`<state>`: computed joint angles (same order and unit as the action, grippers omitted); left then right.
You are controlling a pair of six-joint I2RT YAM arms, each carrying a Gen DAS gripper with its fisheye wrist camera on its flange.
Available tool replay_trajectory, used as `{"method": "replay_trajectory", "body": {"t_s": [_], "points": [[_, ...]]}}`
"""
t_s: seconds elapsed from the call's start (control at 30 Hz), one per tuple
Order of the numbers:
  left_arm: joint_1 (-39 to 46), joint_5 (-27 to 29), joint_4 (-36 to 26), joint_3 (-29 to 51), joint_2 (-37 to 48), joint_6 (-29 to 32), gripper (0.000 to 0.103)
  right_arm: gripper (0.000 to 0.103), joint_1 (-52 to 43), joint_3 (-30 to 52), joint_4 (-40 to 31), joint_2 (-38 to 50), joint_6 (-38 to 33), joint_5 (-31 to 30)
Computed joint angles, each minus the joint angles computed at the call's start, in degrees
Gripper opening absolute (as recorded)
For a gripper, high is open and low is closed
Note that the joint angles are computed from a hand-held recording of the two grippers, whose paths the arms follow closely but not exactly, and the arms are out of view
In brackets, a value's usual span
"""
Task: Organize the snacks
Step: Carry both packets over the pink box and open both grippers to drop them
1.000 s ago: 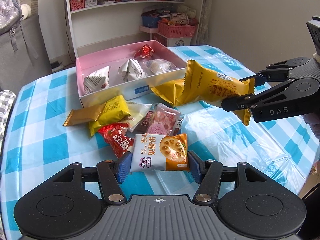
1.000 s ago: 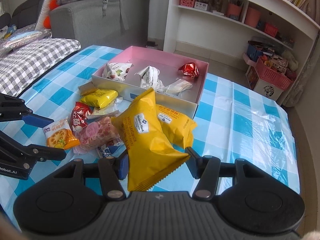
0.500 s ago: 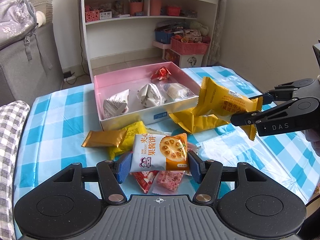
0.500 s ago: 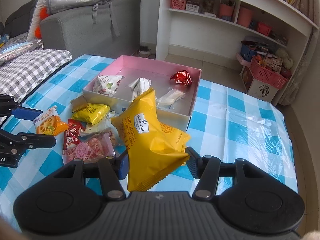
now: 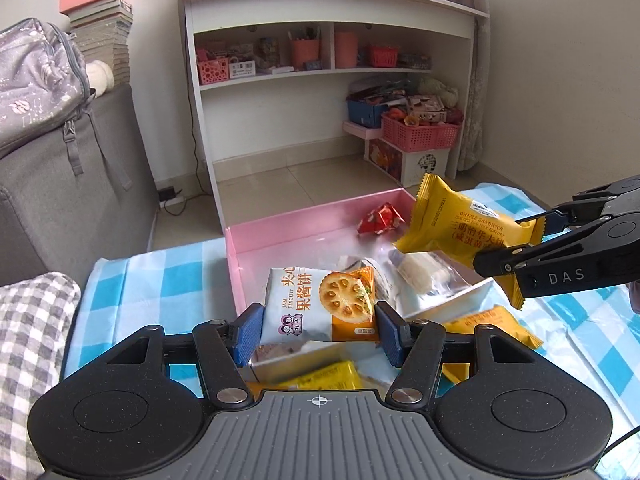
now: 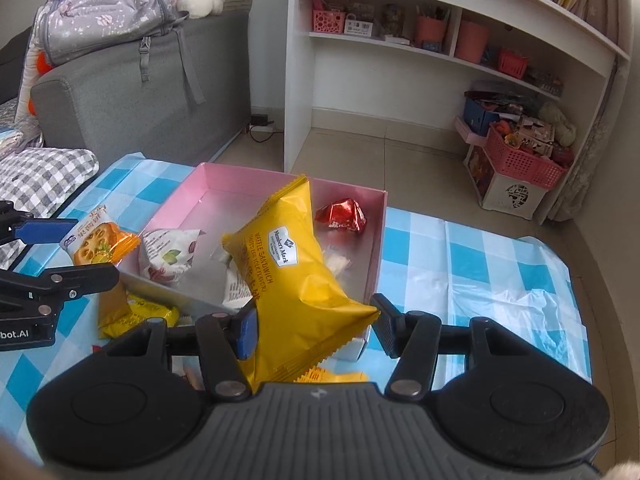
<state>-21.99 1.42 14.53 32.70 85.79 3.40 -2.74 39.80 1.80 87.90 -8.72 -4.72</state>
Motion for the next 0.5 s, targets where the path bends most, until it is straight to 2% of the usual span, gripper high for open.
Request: {"method": "replay_trajectory", "body": {"t_s": [0.23, 0.5], "points": [[1.81, -0.01, 4.61, 10.99, 15.43, -2.54, 0.059, 0.053, 1.17, 6.73, 4.65, 11.34, 0.87, 1.16], [2.17, -2.95, 5.68, 19.94, 26.74, -2.23, 0.059, 0.053, 0.2, 10.23, 8.4, 19.23, 3.33, 1.27]]}}
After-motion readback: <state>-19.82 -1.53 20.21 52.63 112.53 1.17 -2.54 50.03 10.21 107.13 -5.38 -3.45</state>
